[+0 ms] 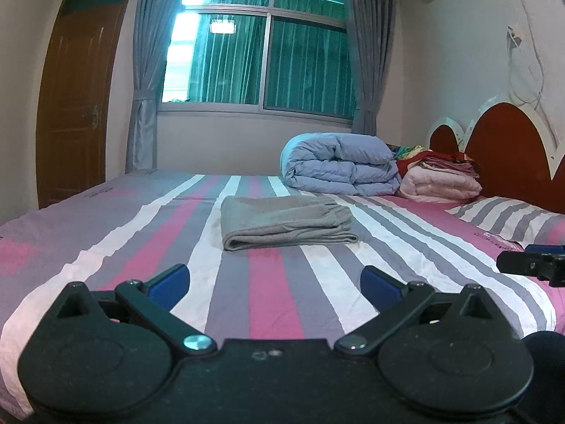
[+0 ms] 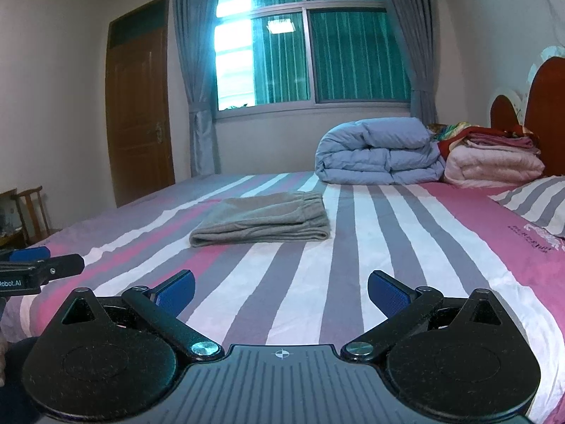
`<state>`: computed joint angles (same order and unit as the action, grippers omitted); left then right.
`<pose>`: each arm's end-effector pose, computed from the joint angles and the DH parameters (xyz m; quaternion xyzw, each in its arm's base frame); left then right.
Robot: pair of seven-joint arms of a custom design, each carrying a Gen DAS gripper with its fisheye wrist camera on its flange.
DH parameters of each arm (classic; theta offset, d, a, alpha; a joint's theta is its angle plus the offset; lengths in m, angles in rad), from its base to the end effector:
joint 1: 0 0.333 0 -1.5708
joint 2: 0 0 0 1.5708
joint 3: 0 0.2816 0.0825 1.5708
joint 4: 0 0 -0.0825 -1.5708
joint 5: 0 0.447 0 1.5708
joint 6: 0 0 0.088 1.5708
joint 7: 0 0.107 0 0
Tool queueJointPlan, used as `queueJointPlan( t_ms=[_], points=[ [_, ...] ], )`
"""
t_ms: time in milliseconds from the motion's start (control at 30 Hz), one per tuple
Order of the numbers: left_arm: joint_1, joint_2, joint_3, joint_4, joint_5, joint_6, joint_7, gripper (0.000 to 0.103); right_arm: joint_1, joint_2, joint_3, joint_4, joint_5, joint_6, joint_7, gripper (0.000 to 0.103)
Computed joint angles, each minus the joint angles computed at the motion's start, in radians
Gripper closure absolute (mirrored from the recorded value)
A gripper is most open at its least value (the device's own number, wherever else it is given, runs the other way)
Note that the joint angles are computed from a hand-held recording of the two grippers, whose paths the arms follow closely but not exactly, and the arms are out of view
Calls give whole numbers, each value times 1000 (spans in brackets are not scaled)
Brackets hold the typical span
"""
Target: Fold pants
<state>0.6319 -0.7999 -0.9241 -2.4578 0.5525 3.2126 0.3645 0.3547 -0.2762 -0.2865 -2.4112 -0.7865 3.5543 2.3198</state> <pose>0.4680 -0.2439 0.5169 -0.5703 0.5433 -0.4403 0.4309 0.5183 0.1160 0.4979 -0.6173 0.4876 -0.2994 0.5399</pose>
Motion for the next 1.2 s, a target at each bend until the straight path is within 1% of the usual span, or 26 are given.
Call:
queueJointPlan(
  t_ms=[267, 367, 600, 700, 867, 1200],
  points=[
    [8, -13, -8, -3, -7, 2, -11, 6, 0, -1, 2, -1, 5, -2, -5, 0],
    [-3, 0, 1, -3, -8, 0, -5, 6, 1, -2, 3, -3, 11, -4, -10, 0],
    [-15, 8, 11, -1, 3, -11, -8, 6, 14, -5, -20, 1, -33, -8, 14, 0],
    [-21, 8, 15, -3, 4, -9, -11, 6, 9, -5, -12, 0, -21, -7, 7, 0],
    [-14, 7, 12, 0, 8, -4, -8, 6, 16, -5, -28, 5, -53, -8, 30, 0],
    [-14, 14, 13, 2, 7, -1, 3, 6, 6, -8, -25, 4, -77, -7, 53, 0]
  ],
)
